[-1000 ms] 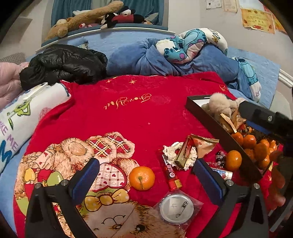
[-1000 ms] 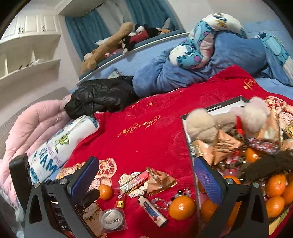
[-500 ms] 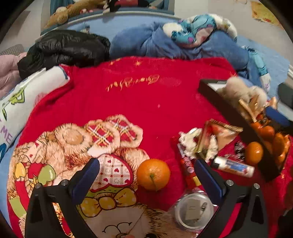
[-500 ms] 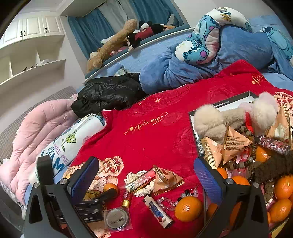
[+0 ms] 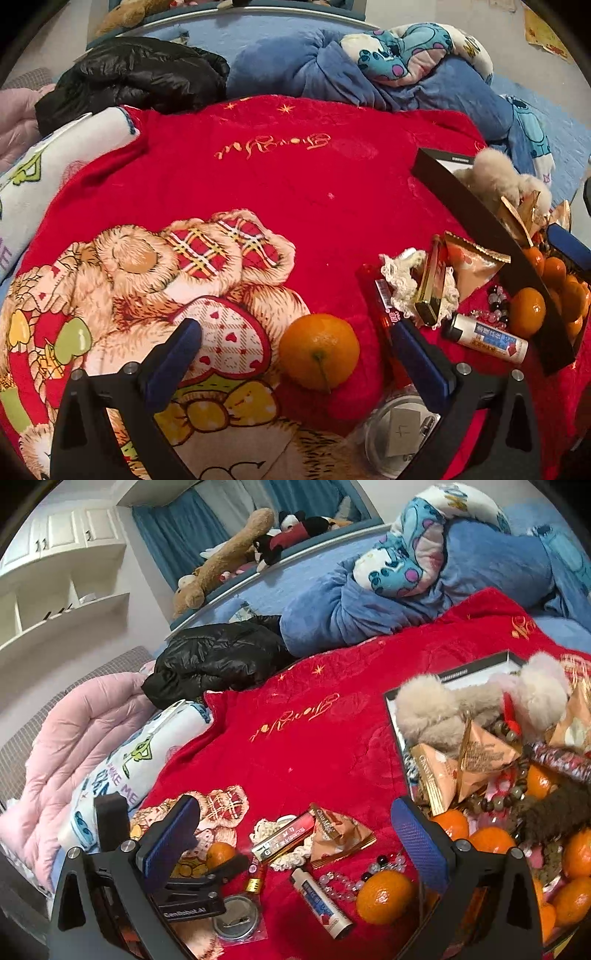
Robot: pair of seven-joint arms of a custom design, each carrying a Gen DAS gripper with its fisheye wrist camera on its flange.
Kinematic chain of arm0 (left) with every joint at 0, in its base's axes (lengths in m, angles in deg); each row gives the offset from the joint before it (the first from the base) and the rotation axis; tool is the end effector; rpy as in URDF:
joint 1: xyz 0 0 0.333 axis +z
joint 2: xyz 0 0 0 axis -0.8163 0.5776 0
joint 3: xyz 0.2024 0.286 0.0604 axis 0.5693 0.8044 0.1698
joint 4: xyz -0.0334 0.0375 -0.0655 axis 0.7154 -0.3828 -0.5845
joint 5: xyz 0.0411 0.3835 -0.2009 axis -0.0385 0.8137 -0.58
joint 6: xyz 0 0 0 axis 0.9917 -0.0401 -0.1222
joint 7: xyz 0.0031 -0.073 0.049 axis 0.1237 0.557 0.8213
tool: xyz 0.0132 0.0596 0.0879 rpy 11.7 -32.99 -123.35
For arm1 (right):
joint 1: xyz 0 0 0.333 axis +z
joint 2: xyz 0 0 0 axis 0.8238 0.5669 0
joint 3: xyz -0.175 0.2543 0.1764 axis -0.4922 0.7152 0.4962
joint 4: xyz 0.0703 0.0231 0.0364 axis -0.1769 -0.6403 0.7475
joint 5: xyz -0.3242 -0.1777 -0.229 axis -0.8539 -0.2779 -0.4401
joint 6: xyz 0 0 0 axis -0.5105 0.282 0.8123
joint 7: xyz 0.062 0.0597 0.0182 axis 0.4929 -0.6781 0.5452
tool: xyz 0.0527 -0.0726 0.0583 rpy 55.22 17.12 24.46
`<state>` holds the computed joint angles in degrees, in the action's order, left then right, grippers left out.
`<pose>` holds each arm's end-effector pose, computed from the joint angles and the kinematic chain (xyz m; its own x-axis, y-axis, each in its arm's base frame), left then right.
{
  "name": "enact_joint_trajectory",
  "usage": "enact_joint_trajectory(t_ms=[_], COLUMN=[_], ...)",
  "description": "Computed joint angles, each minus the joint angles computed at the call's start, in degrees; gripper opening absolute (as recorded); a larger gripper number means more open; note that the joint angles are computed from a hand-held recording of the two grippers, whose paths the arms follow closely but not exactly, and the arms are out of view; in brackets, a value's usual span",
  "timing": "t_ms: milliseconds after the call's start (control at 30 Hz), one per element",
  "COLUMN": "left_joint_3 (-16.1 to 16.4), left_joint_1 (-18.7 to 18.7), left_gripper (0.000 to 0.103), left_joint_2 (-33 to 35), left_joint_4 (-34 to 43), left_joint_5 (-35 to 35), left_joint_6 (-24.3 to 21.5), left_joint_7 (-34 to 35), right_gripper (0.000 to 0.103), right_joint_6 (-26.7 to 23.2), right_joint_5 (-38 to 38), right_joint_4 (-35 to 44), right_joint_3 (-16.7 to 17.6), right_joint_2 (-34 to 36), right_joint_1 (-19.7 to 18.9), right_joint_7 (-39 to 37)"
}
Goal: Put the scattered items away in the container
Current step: 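Move both grippers back toward the remaining mandarin and tin beside the tray, then close the left gripper on the loose mandarin while the right approaches a paper cone packet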
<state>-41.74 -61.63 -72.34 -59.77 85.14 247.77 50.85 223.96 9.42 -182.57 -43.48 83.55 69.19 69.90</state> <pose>0.6291 -0.1688 0.4433 0.2534 -0.9640 0.0804 -0.7016 -0.2404 -0.6709 0.6969 0.3051 0.4786 0.5338 -0.7290 -0.4285 -0.6392 -0.0161 -0.7689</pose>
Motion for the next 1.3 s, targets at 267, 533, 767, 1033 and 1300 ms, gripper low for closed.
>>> enact_joint_trajectory(t_ms=[267,533,767,1033,1300], left_joint_3=[0.0,0.2,-0.1,0.2,0.1], left_joint_1=[0.3,0.4,0.3,0.1,0.7], left_gripper=[0.103,0.103,0.095,0.055,0.04], left_joint_2=[0.2,0.2,0.4,0.0,-1.0], left_joint_4=[-0.3,-0.4,0.1,-0.2,-1.5], left_joint_5=[-1.5,-2.8,-3.5,-1.2,-0.5], left_joint_6=[0.9,0.4,-2.1,-1.1,1.5], left_joint_7=[0.2,-0.4,1.1,0.1,-1.1], right_gripper=[0.103,0.084,0.075,0.074,0.07], right_joint_6=[-0.9,-1.1,-0.6,-1.5,-1.2], right_joint_5=[-4.6,-14.3,-21.5,-25.1,-30.3], right_joint_4=[0.3,0.4,1.2,2.2,1.7], right_joint_3=[-0.1,-2.1,-2.5,-1.9,-3.4], right_joint_2=[0.8,1.6,3.1,4.1,4.1], right_joint_1=[0.2,3.3,3.8,3.1,4.3], right_joint_7=[3.6,8.1,15.3,18.9,22.5])
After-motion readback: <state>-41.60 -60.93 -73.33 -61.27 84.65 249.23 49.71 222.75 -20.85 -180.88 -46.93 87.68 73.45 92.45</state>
